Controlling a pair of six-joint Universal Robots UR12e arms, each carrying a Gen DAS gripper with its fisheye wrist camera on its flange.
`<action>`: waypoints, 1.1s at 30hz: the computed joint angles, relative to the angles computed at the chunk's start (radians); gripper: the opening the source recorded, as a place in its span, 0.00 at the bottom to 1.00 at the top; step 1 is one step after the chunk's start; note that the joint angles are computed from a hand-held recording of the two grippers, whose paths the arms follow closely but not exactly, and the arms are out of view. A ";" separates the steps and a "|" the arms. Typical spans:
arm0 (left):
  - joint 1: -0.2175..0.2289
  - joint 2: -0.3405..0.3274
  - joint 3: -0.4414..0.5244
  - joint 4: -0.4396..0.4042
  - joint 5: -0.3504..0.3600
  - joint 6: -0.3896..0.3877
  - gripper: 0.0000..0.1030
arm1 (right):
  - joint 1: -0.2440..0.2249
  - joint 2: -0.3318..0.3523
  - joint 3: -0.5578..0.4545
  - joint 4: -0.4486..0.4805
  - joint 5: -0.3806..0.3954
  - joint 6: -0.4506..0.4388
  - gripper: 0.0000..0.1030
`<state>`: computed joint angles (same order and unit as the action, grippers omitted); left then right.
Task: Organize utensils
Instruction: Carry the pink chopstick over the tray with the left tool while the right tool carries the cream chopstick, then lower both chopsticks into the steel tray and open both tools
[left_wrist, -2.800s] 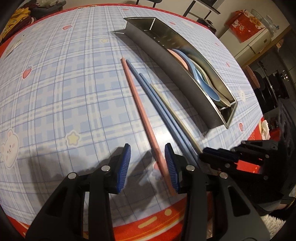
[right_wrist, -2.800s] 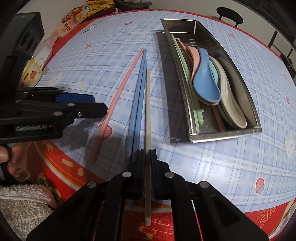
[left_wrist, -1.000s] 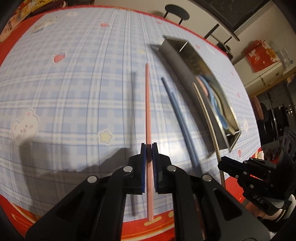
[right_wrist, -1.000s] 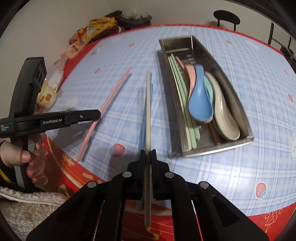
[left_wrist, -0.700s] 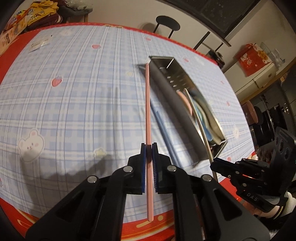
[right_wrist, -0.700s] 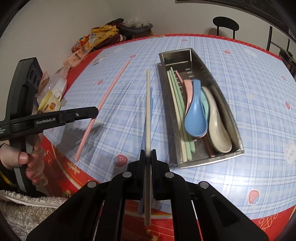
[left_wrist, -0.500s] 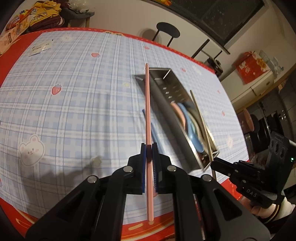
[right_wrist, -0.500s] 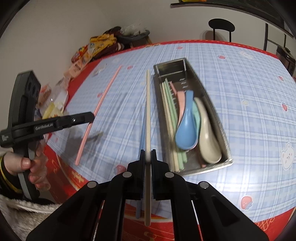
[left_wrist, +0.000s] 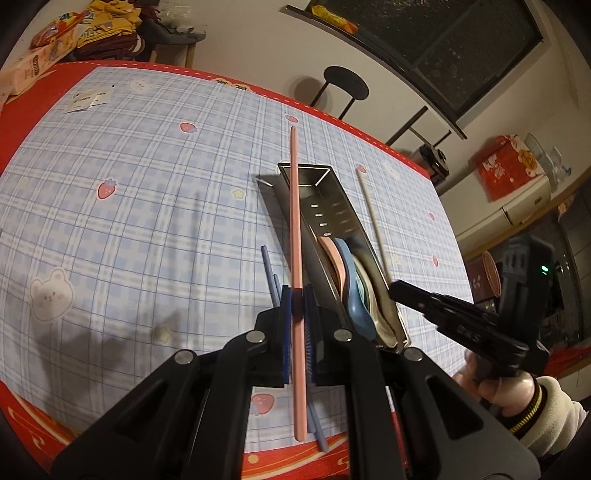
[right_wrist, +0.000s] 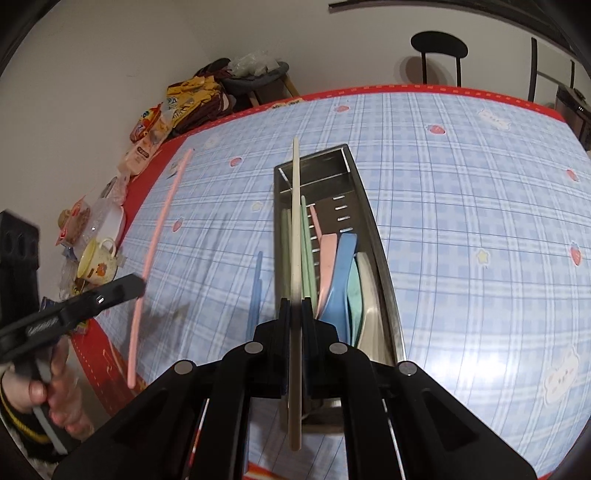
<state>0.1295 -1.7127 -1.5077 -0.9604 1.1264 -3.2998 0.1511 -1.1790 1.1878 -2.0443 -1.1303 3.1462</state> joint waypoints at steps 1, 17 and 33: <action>-0.003 0.001 -0.001 0.005 0.007 -0.013 0.10 | 0.000 0.006 -0.006 0.008 0.004 -0.003 0.06; -0.049 -0.014 -0.019 0.032 0.052 -0.198 0.10 | -0.007 0.062 -0.054 0.113 0.086 -0.062 0.06; -0.119 -0.110 0.068 0.001 0.064 -0.293 0.10 | -0.073 0.014 0.001 0.008 0.066 -0.008 0.51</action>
<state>0.0103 -1.8223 -1.4402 -0.9589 1.1904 -3.5926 0.0786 -1.1652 1.1891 -2.0363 -1.0644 3.1378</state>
